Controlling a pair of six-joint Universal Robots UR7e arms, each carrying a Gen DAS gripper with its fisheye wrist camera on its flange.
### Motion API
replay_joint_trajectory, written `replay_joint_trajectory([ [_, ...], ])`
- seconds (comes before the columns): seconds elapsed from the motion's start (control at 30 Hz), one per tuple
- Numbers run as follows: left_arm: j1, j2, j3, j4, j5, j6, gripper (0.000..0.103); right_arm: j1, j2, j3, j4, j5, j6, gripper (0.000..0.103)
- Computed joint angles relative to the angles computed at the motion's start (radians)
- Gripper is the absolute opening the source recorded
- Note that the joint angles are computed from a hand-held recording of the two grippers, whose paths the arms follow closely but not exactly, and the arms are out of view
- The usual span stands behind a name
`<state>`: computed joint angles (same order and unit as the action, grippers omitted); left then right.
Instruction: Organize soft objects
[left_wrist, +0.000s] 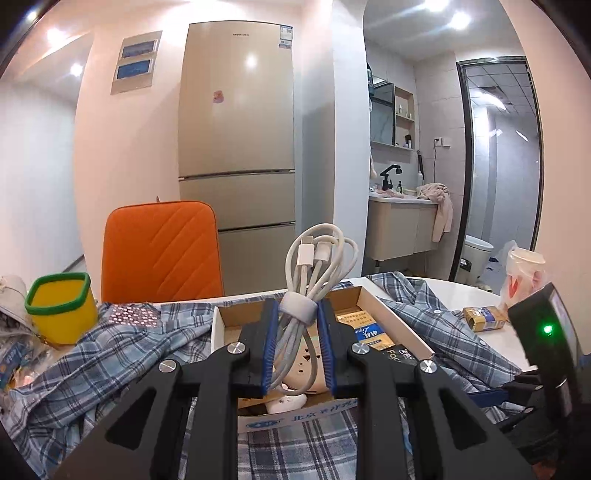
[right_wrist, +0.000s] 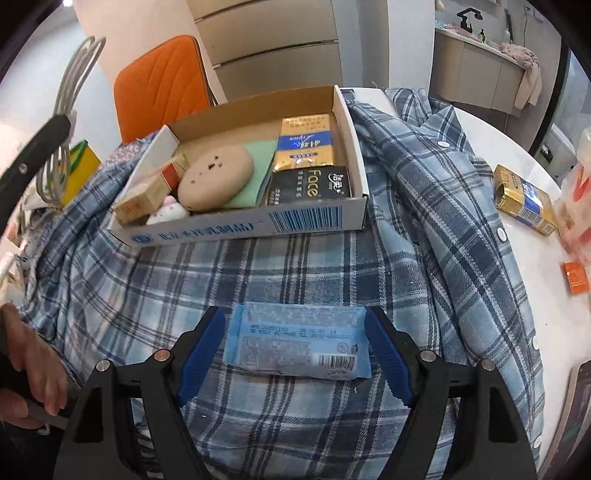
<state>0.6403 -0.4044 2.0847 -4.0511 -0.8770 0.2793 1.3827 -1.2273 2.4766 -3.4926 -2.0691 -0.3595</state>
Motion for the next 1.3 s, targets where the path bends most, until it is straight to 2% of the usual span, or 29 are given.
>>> replay_joint_trajectory([
  [0.13, -0.003, 0.002, 0.001, -0.009, 0.002, 0.006, 0.020, -0.005, 0.007, -0.005, 0.012, -0.009, 0.008, 0.079],
  [0.27, -0.003, 0.001, 0.003, -0.008, 0.003, 0.009, 0.020, 0.003, 0.020, -0.007, 0.002, -0.029, -0.014, 0.070],
  [0.33, -0.006, 0.002, 0.003, -0.010, 0.006, 0.008, 0.020, 0.001, 0.005, -0.002, 0.014, -0.011, -0.011, 0.063],
  [0.53, -0.007, 0.002, 0.002, -0.010, 0.008, 0.009, 0.020, 0.020, -0.006, -0.005, 0.024, -0.036, -0.037, 0.061],
  [0.57, -0.007, 0.002, 0.002, -0.010, 0.008, 0.009, 0.020, 0.021, -0.005, -0.004, 0.021, -0.040, -0.041, 0.061],
  [0.6, -0.006, 0.002, 0.002, -0.011, 0.007, 0.011, 0.020, 0.020, -0.002, -0.002, 0.007, -0.038, -0.048, 0.065],
  [0.63, -0.005, 0.002, 0.003, -0.013, 0.005, 0.013, 0.020, 0.022, 0.004, -0.001, -0.005, -0.048, -0.051, 0.075],
  [0.7, -0.005, 0.002, 0.003, -0.012, 0.006, 0.012, 0.020, 0.019, 0.014, 0.001, -0.023, -0.047, -0.067, 0.081],
  [0.87, -0.005, 0.002, 0.002, -0.012, 0.005, 0.012, 0.020, -0.009, -0.011, 0.004, 0.038, 0.016, -0.031, 0.081],
  [1.0, -0.005, 0.001, 0.003, -0.010, 0.002, 0.010, 0.020, 0.010, 0.015, 0.003, 0.011, -0.008, -0.070, 0.081],
  [1.2, -0.004, 0.002, 0.003, -0.011, -0.001, 0.011, 0.020, 0.019, 0.033, -0.009, 0.019, -0.028, -0.062, 0.082],
  [1.3, -0.003, 0.002, 0.004, -0.010, -0.004, 0.011, 0.020, 0.026, 0.045, -0.014, 0.018, -0.046, -0.072, 0.085],
])
